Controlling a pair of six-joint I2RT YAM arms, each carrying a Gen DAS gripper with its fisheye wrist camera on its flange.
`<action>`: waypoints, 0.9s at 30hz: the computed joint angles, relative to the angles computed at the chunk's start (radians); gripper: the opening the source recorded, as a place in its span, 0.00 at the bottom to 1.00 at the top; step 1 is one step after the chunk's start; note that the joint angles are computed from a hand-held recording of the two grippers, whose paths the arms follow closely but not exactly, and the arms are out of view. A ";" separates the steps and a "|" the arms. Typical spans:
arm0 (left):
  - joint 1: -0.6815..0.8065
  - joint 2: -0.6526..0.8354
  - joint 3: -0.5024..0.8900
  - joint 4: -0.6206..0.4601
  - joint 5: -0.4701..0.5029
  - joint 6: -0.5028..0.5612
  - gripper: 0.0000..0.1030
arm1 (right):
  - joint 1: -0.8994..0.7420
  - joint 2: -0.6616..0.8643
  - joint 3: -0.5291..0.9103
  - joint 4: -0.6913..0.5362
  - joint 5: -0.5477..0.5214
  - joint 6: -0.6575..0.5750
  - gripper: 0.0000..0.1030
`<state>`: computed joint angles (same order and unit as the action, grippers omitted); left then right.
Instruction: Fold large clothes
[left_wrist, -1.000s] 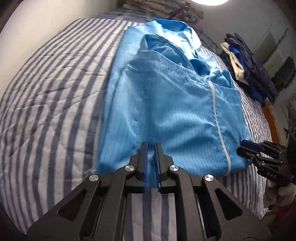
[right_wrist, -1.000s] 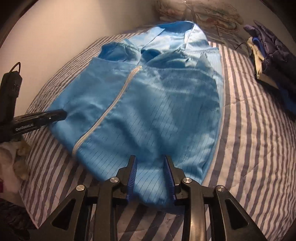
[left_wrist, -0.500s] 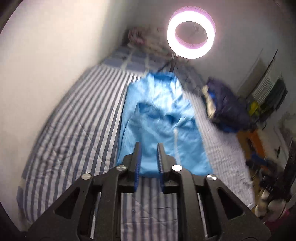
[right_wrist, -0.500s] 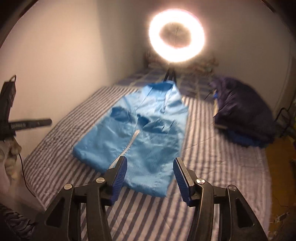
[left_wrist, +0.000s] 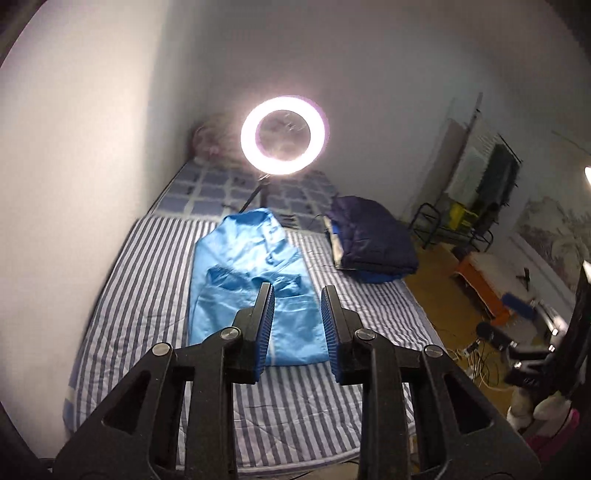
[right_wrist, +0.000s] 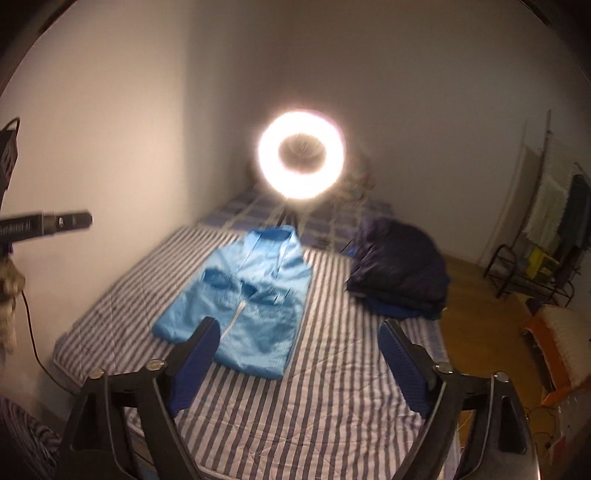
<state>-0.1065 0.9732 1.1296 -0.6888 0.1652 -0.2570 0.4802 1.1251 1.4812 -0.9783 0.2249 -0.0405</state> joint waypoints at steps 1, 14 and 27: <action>-0.022 -0.005 0.017 -0.018 -0.018 -0.004 0.25 | 0.013 -0.010 0.014 -0.009 0.020 0.008 0.91; 0.050 0.077 0.263 -0.127 -0.021 0.022 0.44 | 0.057 0.064 0.257 -0.018 0.041 -0.017 1.00; 0.288 0.848 0.931 -0.141 0.269 0.094 0.44 | -0.302 0.797 0.929 -0.013 -0.439 -0.024 0.95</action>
